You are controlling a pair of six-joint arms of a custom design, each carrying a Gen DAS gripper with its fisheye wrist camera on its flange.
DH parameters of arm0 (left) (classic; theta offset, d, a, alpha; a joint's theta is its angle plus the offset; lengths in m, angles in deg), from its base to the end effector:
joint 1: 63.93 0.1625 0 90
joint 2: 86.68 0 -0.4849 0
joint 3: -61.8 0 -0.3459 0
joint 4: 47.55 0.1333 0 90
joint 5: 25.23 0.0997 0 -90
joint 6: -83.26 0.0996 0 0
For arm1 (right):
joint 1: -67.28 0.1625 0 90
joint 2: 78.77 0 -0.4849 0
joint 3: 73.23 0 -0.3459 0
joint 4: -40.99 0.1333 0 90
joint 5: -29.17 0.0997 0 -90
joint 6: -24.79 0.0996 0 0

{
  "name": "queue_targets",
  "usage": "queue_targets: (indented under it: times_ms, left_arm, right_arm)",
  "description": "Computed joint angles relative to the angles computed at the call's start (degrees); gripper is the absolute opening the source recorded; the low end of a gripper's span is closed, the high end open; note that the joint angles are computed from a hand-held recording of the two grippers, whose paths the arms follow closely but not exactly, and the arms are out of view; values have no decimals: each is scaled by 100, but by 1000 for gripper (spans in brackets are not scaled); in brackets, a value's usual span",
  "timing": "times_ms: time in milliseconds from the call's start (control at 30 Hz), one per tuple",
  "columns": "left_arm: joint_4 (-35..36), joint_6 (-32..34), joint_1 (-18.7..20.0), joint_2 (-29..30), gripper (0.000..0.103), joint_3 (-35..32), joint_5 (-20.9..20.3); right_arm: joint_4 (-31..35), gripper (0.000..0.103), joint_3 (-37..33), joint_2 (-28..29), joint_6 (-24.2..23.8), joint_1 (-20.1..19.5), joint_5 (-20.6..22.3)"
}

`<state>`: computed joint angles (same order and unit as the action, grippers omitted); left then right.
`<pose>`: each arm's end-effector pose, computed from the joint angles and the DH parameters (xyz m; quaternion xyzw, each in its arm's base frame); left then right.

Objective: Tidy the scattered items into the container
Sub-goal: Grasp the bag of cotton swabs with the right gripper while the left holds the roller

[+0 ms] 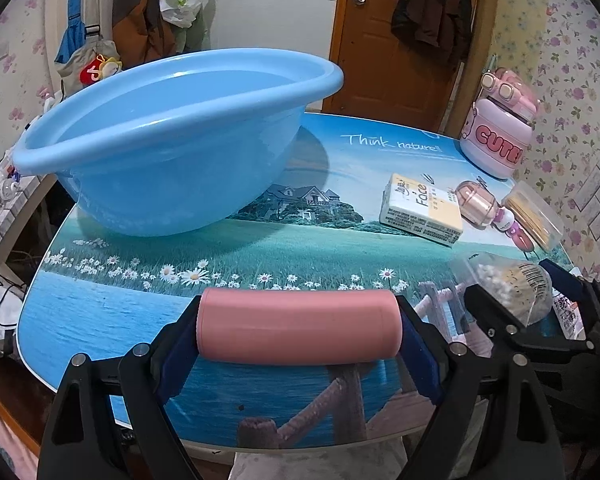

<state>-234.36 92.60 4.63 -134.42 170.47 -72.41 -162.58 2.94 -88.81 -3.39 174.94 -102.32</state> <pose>-0.0387 -0.6485 0.2183 0.1267 0.8838 -0.3218 0.3151 0.2886 -0.6845 -0.0463 0.2022 -0.8441 0.3449 0.3574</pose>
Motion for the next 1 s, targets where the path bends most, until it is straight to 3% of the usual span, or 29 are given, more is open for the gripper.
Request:
queue_targets:
  times_ms: [100,200,433,633,1000]
  left_arm:
    - [-21,21,2,5,87,-1,-11]
    - [-63,49,2,15,87,6,-13]
    - [-84,53,0,18,87,15,-3]
    - [-51,-21,-9,-23,87,66,13]
    - [-508,98,-228,-151,87,401,138]
  right_arm:
    - [27,103,-1,15,8,-16,20]
    - [-29,90,45,-4,46,-41,141]
    - [-118,73,128,-36,11,-50,285]
    - [-280,71,227,-65,-70,-28,373]
    - [-1331,71,617,-141,-499,198,274]
